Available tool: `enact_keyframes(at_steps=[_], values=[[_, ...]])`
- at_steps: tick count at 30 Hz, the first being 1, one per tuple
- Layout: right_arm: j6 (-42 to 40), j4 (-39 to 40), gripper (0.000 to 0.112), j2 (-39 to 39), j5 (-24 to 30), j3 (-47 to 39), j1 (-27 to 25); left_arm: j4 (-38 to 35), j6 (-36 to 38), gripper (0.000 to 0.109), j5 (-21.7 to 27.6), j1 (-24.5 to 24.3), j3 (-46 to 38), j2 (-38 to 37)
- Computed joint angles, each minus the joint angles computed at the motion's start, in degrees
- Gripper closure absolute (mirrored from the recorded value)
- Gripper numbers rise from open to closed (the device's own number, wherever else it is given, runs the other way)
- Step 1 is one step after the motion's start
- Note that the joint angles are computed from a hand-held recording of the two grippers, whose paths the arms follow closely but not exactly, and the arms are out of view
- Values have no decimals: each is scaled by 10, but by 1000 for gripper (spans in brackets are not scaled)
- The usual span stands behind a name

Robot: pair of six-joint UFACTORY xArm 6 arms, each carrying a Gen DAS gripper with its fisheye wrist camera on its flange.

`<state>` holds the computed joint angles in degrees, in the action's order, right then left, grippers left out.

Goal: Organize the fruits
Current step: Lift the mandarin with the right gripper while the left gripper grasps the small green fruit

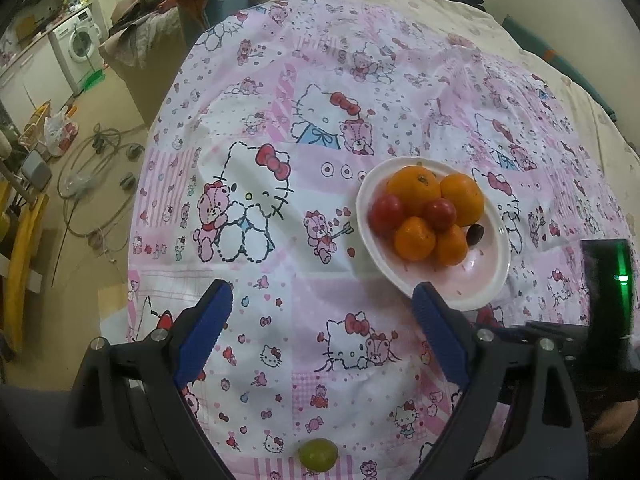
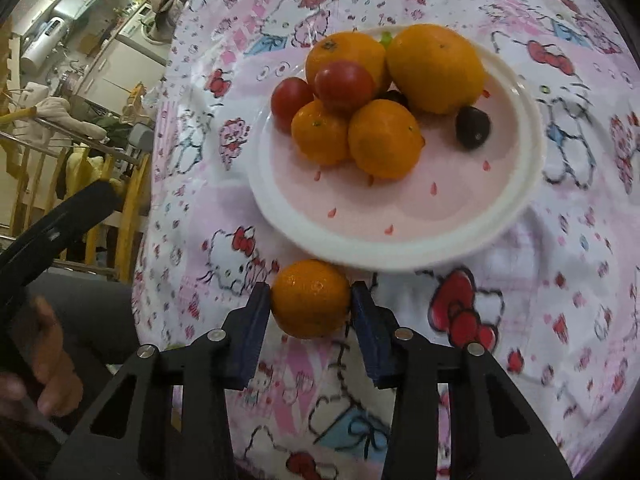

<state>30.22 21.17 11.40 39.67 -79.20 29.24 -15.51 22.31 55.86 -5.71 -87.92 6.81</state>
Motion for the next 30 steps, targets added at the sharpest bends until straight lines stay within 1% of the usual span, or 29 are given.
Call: enact_keyframes(at_steps=[4,8,11,15,17,22,25,27,30], values=[[23,-22,69,-49,-7,41,1,5,10,19,18,-2,2,-7],[61,-57,69,-104,-27,84,-4,-16,31,19,50,6,9,-19],[100,-100,69,-143,-41,114,-6,-15,38,19,66,8,19,-29],[189,-195,69,-183,-63,149,-4,-2,32,19,79,10,26,-36],[213,-215,69,-192,-70,159,-6,11,24,19,94,10,25,-36],[230,-212,69,-193,-76,169,-16,39,28,19,126,6,42,-46],[233,-212,69,-195,-83,171,-17,63,18,20,147,3,60,-53],[233,-211,69,-196,-86,173,-17,81,15,24,160,1,74,-61],[234,-211,69,-198,-83,174,-15,102,16,33,175,-2,98,-70]])
